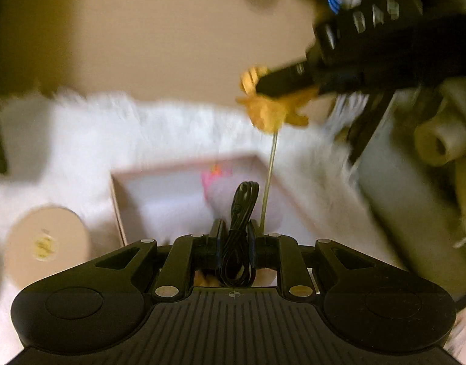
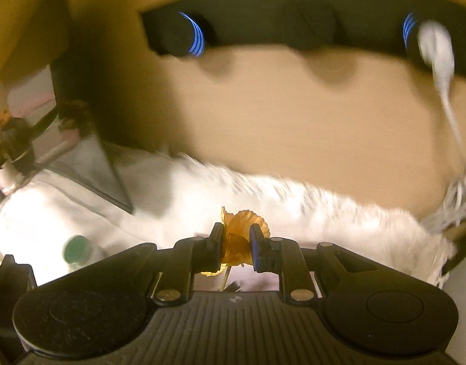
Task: Organize soft objects
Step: 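Carry the flower with the right gripper while the left carries the cable over the pink box, then release the cable and flower into the pink box with both grippers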
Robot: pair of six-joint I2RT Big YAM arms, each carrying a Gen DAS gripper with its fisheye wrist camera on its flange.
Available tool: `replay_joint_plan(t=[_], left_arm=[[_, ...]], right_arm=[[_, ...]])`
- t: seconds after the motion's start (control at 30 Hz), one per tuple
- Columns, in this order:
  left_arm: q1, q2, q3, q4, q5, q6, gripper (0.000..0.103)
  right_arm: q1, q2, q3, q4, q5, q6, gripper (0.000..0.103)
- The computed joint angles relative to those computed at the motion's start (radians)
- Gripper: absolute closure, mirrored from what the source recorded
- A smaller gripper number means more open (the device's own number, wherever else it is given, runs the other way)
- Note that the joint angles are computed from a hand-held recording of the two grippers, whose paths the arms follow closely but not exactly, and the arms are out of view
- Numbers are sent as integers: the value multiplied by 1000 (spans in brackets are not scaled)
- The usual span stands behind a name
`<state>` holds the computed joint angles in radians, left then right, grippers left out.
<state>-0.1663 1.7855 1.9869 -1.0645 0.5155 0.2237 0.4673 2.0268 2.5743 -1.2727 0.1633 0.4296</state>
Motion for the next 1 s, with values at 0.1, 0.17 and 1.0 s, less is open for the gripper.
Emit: replay_joint_plan(t=[0.1,0.17,1.0], left_arm=[[-9,14,-13,-14,-45,7,73],[-6,8,-23,-12,-60,16,67],[-37,33,15,-74,-163,126,60]], right_arm=[[-34,4,-81,51,-68,62,85],[-50,39,-76,50,-122,88,85],[-44,102,20,-78,-90,47,60]])
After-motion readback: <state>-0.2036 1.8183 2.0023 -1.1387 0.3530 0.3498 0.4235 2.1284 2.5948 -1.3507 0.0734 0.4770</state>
